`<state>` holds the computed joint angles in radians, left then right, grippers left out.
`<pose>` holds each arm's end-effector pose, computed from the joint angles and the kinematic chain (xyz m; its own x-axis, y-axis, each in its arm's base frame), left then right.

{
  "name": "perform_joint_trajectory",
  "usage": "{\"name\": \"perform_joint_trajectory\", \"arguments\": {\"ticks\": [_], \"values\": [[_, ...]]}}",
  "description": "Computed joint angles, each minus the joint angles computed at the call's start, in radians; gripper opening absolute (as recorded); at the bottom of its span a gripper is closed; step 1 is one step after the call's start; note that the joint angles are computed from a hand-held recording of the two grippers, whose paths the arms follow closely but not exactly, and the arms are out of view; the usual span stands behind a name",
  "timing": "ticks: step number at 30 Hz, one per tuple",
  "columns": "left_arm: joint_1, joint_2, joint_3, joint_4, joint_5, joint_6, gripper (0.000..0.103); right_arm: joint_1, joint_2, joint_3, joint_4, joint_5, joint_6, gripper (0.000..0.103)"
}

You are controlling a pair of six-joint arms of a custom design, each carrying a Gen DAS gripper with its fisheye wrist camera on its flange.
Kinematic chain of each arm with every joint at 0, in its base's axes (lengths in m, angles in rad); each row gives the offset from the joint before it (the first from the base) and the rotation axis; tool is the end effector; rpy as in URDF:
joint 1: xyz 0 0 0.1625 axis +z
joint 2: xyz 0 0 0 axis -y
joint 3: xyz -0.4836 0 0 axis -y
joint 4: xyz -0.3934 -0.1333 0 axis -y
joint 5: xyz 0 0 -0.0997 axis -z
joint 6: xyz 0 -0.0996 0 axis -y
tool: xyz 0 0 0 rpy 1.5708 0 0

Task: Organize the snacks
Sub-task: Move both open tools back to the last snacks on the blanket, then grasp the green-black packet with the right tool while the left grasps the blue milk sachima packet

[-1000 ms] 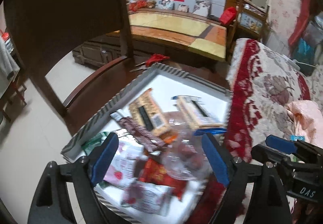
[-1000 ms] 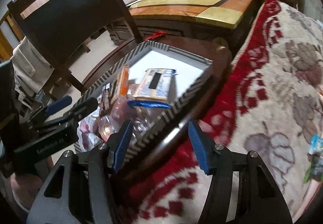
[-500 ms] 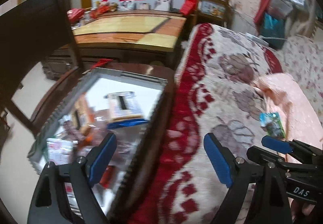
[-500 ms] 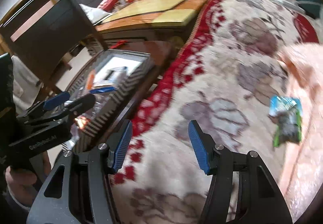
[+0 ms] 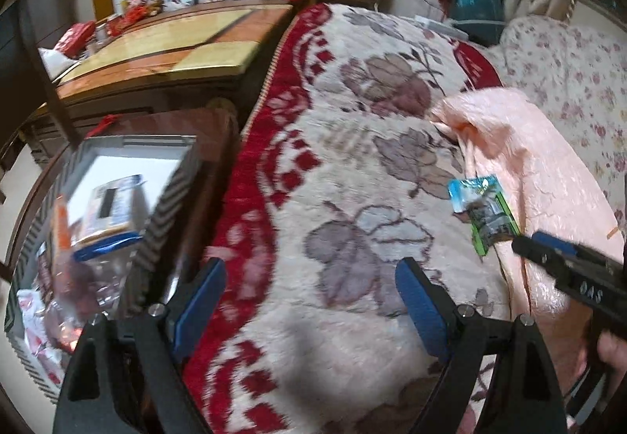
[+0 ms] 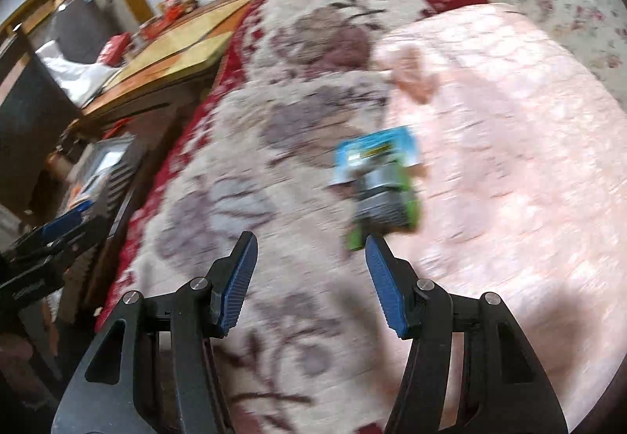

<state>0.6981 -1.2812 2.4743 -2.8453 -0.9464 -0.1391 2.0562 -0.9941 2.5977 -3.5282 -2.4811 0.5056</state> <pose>-0.1750 -0.3968 0.1879 -0.6584 0.4964 -0.5658 0.6788 0.7164 -0.1613 0.2189 -0.2978 0.1519 -0.7984 0.3631 0.4803 -0.0583 0.7473 -0.6619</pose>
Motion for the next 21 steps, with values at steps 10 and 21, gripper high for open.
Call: {"name": "perform_joint_trajectory", "arguments": {"ticks": [10, 21], "values": [[0.014, 0.061, -0.014, -0.011, -0.016, 0.019, 0.089, -0.123, 0.002, -0.046, 0.047, -0.007, -0.168, 0.064], [0.018, 0.138, -0.046, -0.066, -0.055, 0.075, 0.089, -0.186, 0.012, -0.031, 0.068, 0.048, -0.265, 0.031]]}}
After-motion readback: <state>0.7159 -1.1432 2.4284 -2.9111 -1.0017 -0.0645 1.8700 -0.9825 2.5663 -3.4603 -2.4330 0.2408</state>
